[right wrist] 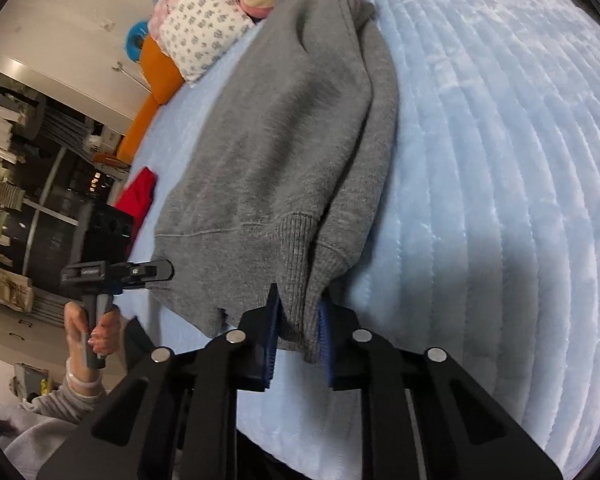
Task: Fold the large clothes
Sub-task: 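Grasp the hem with both tools and lift it toward the collar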
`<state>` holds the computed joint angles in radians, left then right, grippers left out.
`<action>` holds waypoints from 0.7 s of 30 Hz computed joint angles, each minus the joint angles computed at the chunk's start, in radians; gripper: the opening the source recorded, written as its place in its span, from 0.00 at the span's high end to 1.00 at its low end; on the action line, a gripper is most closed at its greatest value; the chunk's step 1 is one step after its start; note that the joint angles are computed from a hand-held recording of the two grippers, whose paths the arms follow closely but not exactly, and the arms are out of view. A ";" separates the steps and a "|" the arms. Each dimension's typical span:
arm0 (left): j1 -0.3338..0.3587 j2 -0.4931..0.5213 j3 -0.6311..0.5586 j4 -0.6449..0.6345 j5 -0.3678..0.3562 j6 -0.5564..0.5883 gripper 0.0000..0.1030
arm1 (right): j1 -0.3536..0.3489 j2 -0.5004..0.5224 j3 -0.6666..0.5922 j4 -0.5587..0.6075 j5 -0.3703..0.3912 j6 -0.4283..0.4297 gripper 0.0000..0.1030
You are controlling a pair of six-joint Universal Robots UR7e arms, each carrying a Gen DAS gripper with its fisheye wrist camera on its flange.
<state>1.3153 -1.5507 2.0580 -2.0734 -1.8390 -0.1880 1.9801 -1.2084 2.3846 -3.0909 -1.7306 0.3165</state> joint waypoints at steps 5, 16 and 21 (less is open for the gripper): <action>0.001 0.022 -0.054 0.012 -0.104 -0.026 0.76 | -0.007 -0.037 -0.026 -0.021 0.074 -0.021 0.84; -0.047 0.252 -0.416 0.060 -0.186 -0.085 0.76 | 0.015 0.025 -0.351 0.128 -0.009 -0.161 0.85; -0.011 0.404 -0.611 0.102 -0.185 -0.140 0.76 | -0.061 0.120 -0.503 0.181 -0.010 -0.175 0.85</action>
